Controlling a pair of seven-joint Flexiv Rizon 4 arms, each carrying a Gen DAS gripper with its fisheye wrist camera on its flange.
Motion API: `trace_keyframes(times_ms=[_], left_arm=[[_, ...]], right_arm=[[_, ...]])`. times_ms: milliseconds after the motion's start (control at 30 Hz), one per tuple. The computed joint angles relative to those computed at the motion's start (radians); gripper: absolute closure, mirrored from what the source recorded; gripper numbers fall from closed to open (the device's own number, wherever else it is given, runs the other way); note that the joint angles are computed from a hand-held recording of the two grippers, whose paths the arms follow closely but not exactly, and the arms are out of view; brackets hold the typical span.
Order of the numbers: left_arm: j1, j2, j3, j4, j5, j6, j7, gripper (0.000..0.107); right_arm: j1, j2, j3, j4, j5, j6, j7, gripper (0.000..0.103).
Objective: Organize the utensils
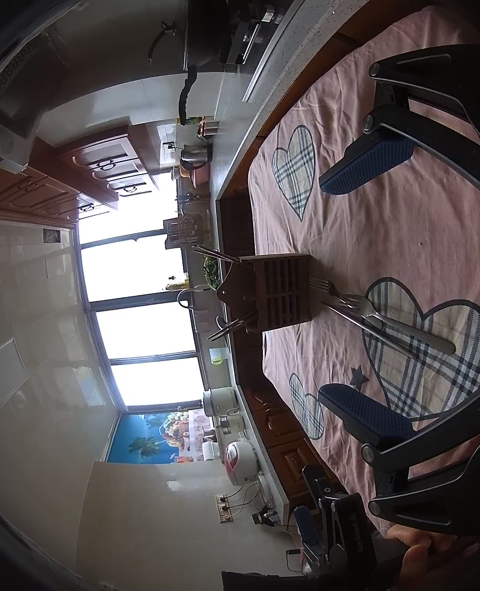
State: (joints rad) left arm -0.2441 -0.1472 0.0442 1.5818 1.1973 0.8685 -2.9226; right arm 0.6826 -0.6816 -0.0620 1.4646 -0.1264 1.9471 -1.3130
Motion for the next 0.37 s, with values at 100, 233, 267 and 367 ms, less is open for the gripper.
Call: trace_keyframes(times_ms=[100,233,267,367], left_arm=[[0.001,-0.001,0.0,-0.001,-0.001,0.001,0.002,0.004],[0.001,-0.001,0.0,-0.001,-0.003,0.002,0.0,0.004],[0.002,-0.003,0.0,-0.002,-0.002,0.004,-0.001,0.004],[0.003,-0.007,0.002,-0.005,-0.006,0.008,-0.002,0.004]], right_arm=[[0.001,0.0,-0.002,0.0,0.001,-0.002,-0.001,0.0],[-0.002,0.0,0.003,-0.001,-0.001,-0.005,0.0,0.0],[-0.002,0.0,0.003,-0.002,-0.002,-0.006,0.001,0.0],[-0.005,-0.006,0.006,-0.018,-0.009,-0.022,0.009,0.0]])
